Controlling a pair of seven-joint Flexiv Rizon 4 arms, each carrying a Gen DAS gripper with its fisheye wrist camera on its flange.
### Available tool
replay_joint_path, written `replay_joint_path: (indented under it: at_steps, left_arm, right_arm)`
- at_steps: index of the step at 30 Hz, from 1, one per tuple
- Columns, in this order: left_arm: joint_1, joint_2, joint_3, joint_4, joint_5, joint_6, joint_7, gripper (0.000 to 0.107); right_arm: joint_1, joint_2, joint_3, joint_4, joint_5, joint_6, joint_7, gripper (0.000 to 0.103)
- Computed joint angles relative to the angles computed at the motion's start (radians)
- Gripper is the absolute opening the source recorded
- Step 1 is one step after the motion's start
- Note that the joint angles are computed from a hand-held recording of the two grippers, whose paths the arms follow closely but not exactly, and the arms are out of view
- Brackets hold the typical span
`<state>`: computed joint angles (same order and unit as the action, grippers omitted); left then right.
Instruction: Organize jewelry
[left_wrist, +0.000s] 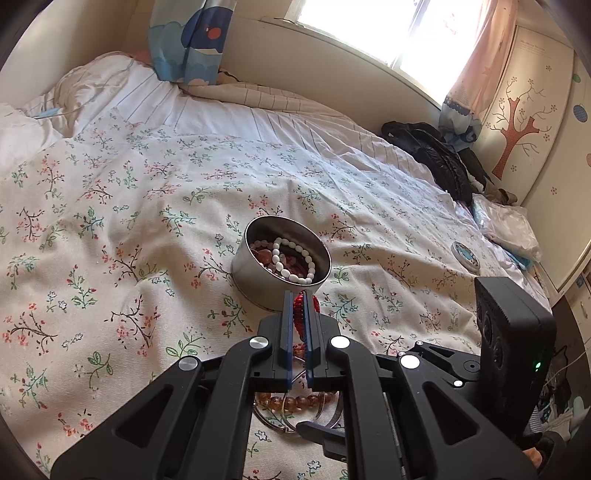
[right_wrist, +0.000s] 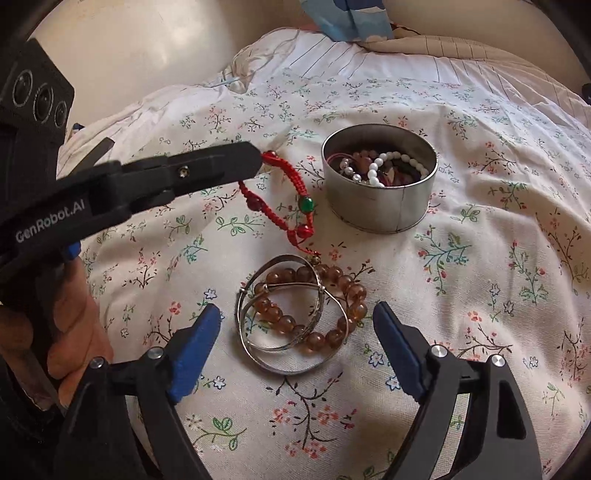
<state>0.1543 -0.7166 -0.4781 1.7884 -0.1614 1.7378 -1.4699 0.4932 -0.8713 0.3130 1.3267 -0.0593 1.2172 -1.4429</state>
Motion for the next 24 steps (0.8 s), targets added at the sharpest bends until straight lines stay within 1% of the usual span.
replay_joint_path:
  at_steps: [3, 4, 6, 12, 16, 19, 24]
  left_arm:
    - [0.0, 0.001, 0.0, 0.0, -0.001, -0.001, -0.001, 0.005]
    - [0.0, 0.001, 0.0, 0.0, -0.001, -0.001, -0.001, 0.005]
    - [-0.001, 0.0, 0.0, 0.0, 0.0, -0.002, -0.001, 0.005]
    - [0.003, 0.0, -0.002, 0.0, 0.0, -0.001, -0.001, 0.005]
    - [0.003, -0.002, -0.005, 0.001, 0.002, 0.003, -0.002, 0.005]
    - [0.0, 0.0, -0.001, 0.003, 0.006, 0.013, -0.005, 0.005]
    - [-0.035, 0.011, 0.042, 0.002, 0.016, 0.032, -0.013, 0.005]
  right_arm:
    - [0.025, -0.006, -0.028, -0.011, -0.03, -0.045, 0.007, 0.081]
    - [0.029, -0.006, -0.033, -0.009, -0.035, -0.049, 0.005, 0.077]
    - [0.025, -0.004, -0.031, -0.007, -0.033, -0.052, 0.005, 0.065]
    - [0.018, 0.015, -0.033, 0.027, -0.024, -0.011, 0.014, 0.065]
    - [0.009, 0.035, -0.048, 0.062, -0.014, 0.045, 0.058, 0.065]
    - [-0.01, 0.043, -0.044, 0.081, -0.004, 0.086, 0.092, 0.065]
    - [-0.043, 0.051, -0.017, 0.107, 0.008, 0.161, 0.124, 0.065]
